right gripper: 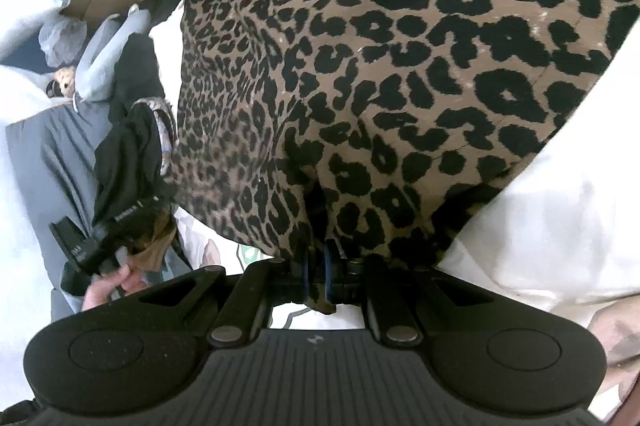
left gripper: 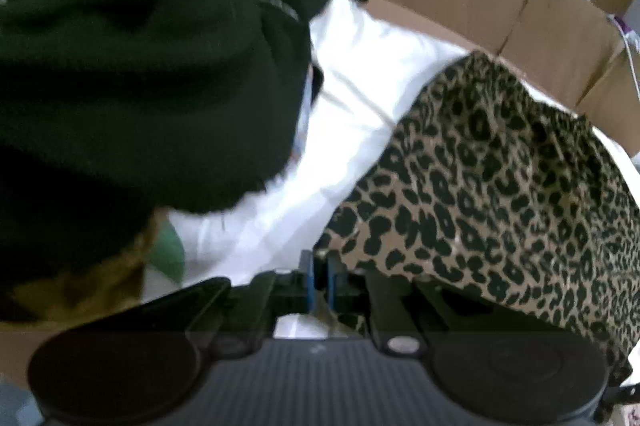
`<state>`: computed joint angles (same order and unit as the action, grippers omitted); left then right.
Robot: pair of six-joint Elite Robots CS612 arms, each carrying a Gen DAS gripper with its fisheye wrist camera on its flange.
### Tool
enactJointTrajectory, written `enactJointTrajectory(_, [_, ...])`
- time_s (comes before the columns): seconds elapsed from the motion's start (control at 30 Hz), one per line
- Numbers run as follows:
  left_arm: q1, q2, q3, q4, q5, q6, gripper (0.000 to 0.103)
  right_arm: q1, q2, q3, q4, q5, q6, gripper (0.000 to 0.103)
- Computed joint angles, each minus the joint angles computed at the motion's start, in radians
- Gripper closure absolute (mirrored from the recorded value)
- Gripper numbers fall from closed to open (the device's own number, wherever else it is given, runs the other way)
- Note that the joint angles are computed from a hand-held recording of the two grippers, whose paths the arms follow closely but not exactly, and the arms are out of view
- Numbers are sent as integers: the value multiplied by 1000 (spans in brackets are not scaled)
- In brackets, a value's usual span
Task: Fold clothes
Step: 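Grasp the skirt's lower edge with the left tool while the right tool holds it up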
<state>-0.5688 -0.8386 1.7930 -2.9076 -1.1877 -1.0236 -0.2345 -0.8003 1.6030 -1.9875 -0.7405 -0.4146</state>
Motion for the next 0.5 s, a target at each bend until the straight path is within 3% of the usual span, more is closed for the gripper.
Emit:
enactJointTrajectory(0.23, [-7, -11, -21, 52, 55, -6, 97, 3, 3, -27, 88, -2, -26, 100])
enactJointTrajectory(0.5, [8, 14, -34, 93, -23, -40, 96, 18, 11, -28, 88, -80, -47, 100])
